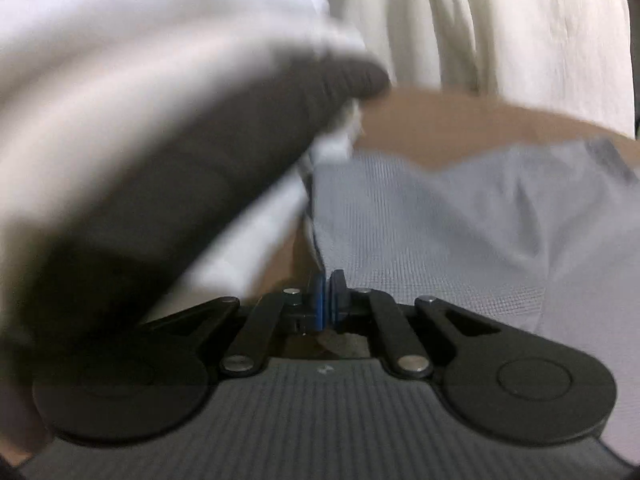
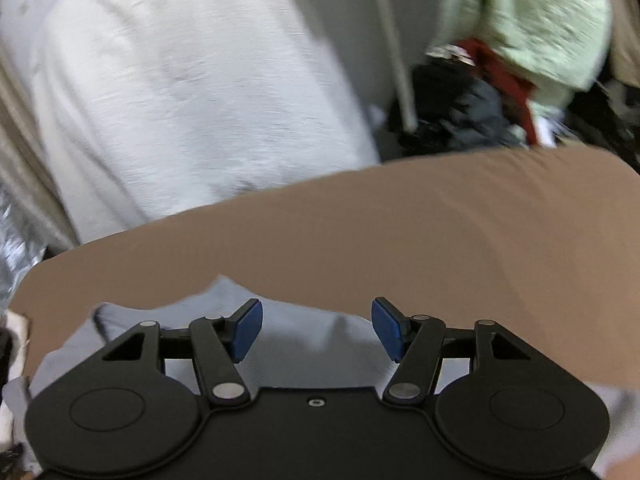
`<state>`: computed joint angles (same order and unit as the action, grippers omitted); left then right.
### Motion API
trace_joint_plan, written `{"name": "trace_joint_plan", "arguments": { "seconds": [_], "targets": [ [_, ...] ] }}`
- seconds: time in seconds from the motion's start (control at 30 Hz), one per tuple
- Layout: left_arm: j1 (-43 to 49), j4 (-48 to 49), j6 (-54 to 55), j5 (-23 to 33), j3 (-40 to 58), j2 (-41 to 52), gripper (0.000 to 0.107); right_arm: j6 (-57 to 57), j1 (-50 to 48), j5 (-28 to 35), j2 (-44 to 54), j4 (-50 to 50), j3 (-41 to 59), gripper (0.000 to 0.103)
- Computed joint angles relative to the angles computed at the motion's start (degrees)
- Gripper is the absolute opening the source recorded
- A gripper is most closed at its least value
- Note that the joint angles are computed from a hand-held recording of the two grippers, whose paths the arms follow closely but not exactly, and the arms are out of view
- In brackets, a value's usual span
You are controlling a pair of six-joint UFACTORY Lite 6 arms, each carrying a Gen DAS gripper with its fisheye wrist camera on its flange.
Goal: Fold clothes
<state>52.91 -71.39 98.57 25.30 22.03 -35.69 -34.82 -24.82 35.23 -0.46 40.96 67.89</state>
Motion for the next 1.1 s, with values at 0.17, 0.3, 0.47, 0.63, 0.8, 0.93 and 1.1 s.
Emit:
{"name": "trace_joint_plan", "arguments": {
  "seconds": [0.17, 0.3, 0.47, 0.63, 0.8, 0.93, 1.1],
  "targets": [
    [-1.84, -14.13, 19.19, -16.12, -7.83, -0.84, 0.0, -2.3, -5.34, -1.27, -4.55, -8.54, -8.18, 0.066],
    [5.82, -3.63, 6.84, -7.42, -4.08, 2.69, 0.009, -12.74, -15.91, 3.83, -9.8, -0.27, -14.0, 0.066],
    [6.13, 13.25, -13.18, 3.69, -2.94, -6.42, 0.082, -25.89, -35.38, 20.42, -14.6, 9.59, -18.58, 0.066],
    [1.48, 16.24, -17.14, 3.61, -4.84, -5.79, 0.084, -34.55, -57.2, 42.41, -13.57, 7.66, -24.38, 0.066],
    [0.54, 5.11, -4.07, -1.81, -5.21, 1.69, 0.086, -43.71, -63.87, 41.7, -11.7, 4.81, -32.62, 0.071],
    [1.92, -0.07, -0.27, -0.02, -2.42, 7.46, 0.088, -43.25, -60.65, 38.54, -4.87, 18.91, -35.05, 0.088],
    [1.62, -5.47, 1.52, 1.81, 1.01, 14.0, 0.088, -41.94, -47.95, 23.97, -4.77, 35.45, -34.6, 0.046]
  ]
}}
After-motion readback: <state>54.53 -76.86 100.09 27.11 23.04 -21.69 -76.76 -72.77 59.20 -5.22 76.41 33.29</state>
